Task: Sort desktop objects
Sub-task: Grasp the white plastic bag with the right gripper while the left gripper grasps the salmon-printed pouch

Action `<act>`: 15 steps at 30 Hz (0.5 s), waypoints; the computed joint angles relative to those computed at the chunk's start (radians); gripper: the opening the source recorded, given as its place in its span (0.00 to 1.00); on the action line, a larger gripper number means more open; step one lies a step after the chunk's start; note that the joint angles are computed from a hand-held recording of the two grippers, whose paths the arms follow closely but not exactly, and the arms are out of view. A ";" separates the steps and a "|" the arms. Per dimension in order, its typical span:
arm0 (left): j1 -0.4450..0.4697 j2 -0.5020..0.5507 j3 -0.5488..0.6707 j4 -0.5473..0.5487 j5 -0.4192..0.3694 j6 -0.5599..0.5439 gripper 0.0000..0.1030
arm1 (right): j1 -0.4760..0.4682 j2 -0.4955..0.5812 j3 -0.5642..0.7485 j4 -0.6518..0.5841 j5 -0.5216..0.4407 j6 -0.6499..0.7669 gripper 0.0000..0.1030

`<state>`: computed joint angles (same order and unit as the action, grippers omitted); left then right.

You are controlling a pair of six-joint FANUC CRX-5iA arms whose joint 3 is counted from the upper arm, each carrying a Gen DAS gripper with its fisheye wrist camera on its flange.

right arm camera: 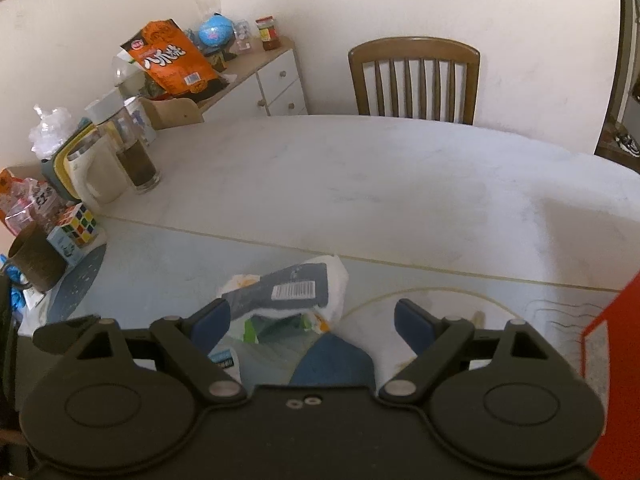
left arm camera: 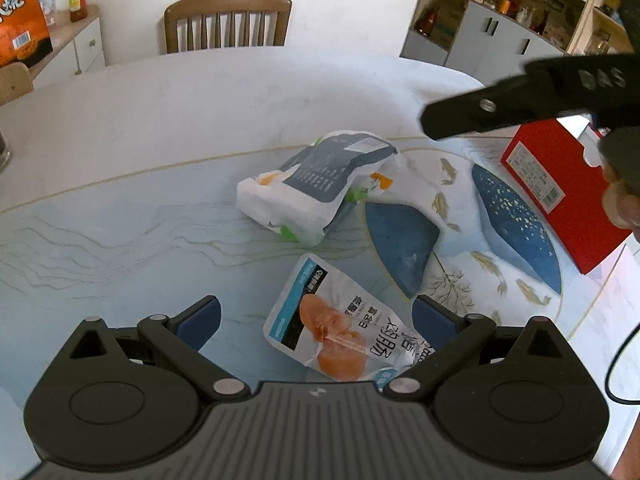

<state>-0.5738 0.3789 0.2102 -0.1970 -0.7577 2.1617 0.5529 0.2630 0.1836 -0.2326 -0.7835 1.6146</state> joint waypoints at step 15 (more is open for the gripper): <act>0.027 0.012 -0.057 0.120 0.087 -0.095 0.99 | 0.014 0.085 0.066 0.012 -0.012 -0.013 0.87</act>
